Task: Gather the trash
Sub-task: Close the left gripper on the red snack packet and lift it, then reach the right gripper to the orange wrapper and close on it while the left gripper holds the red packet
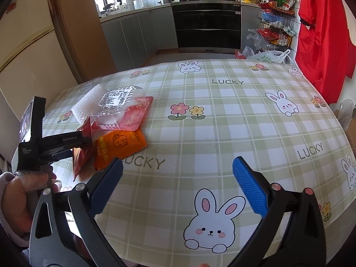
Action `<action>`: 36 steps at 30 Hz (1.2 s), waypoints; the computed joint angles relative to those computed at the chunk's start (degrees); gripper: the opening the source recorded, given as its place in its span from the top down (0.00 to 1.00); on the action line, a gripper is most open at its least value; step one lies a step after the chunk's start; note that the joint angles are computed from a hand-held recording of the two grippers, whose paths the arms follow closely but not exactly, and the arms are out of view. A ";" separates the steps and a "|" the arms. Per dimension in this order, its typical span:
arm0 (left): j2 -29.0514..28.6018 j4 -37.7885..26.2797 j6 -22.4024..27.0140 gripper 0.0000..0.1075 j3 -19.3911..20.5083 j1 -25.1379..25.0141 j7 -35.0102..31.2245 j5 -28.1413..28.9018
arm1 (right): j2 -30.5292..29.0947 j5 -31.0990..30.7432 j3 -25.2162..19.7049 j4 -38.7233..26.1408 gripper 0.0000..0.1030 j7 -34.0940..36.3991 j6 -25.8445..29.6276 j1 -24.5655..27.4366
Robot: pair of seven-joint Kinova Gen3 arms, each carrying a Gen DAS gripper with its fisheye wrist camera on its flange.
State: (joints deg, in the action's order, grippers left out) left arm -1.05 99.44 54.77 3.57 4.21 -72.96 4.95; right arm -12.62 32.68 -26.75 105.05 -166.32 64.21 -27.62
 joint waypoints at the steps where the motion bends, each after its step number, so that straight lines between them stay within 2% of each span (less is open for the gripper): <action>1: -0.59 0.44 0.02 0.36 -1.70 0.43 -2.33 2.33 | 0.16 -0.08 -0.07 -0.30 0.06 0.10 0.10 -0.09; 2: -1.02 0.76 0.20 0.39 -4.36 1.78 -4.66 4.44 | 0.24 -0.06 -0.21 -0.45 0.06 -0.24 0.14 -0.15; 3: -1.60 1.17 0.31 0.48 -7.01 3.22 -6.99 6.13 | 0.09 -0.41 0.01 -0.36 0.06 -0.61 -0.49 -0.21; 5: -3.26 2.22 0.08 0.62 -12.32 6.11 -11.65 9.39 | -0.31 -1.57 0.70 -0.03 0.06 -0.69 -2.05 -0.15; 9: -4.93 2.71 2.12 0.78 -22.94 11.10 -20.97 16.02 | 0.24 -3.52 1.14 -0.38 0.06 0.26 -3.63 0.10; 11: -6.05 3.27 2.85 0.83 -25.59 11.10 -25.63 18.40 | 0.90 -4.02 1.03 -0.99 0.06 0.69 -3.78 -0.11; 17: -8.47 5.98 5.80 0.87 -21.55 -3.76 -36.28 25.65 | 5.88 -3.07 0.85 -5.35 0.06 -2.32 -1.65 -2.61; 22: -10.82 7.89 8.55 0.87 -18.17 -16.28 -44.27 30.02 | 14.14 -0.23 3.37 -12.35 0.06 -4.46 1.84 -6.20; 28: -12.57 8.82 9.57 0.87 -21.46 -19.74 -48.94 30.60 | 24.89 0.54 8.72 -22.56 0.06 -5.11 5.91 -10.09; 36: -13.21 9.20 10.31 0.87 -23.37 -21.70 -51.80 32.04 | 37.35 0.38 16.53 -36.62 0.06 -6.07 18.13 -17.54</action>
